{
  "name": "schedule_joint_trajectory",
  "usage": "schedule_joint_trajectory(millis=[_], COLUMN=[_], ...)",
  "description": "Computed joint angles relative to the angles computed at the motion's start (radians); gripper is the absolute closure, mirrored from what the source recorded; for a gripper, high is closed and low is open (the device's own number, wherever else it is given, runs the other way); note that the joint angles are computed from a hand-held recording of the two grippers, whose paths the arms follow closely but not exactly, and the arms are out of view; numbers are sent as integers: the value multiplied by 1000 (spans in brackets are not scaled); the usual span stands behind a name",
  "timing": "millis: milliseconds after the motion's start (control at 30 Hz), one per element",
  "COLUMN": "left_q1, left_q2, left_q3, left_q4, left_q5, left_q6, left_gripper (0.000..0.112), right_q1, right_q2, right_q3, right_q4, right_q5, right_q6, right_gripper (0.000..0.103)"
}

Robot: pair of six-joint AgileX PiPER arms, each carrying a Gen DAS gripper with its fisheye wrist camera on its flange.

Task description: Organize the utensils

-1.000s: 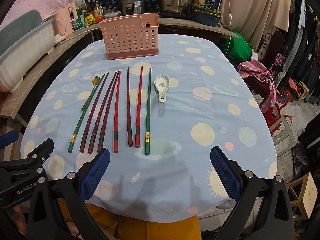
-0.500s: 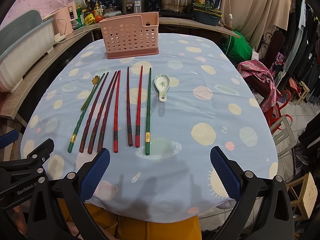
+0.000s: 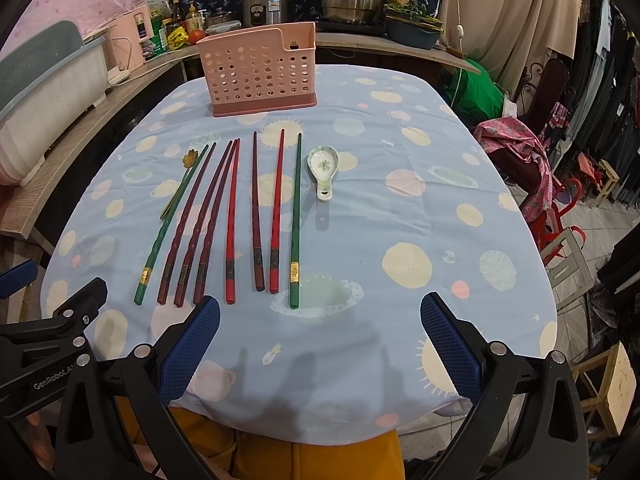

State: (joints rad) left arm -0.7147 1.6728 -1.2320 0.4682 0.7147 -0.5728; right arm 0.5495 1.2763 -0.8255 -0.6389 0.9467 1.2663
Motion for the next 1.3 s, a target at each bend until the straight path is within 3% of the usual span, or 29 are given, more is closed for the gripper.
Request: schedule_joint_trajectory(millis=[467, 733, 967, 1133, 1300], left_q1=[1, 83, 165, 169, 171], left_q2=[-4, 39, 146, 239, 316], left_q3=[25, -30, -135, -256, -360], left_q4=[-2, -168, -306, -283, -281], left_q5=[-22, -44, -73, -54, -22], left_q6=[-13, 102, 213, 211, 219], left_gripper=[16, 16, 16, 16, 16], right_q1=[-24, -94, -221, -329, -453], right_q2=[-7, -1, 32, 98, 188], right_q3=[9, 20, 24, -24, -99], right_q4=[17, 43, 69, 72, 168], right_q5=[-14, -55, -155, -226, -332], right_q6=[-16, -59, -142, -216, -366], right_gripper=[7, 7, 7, 7, 22])
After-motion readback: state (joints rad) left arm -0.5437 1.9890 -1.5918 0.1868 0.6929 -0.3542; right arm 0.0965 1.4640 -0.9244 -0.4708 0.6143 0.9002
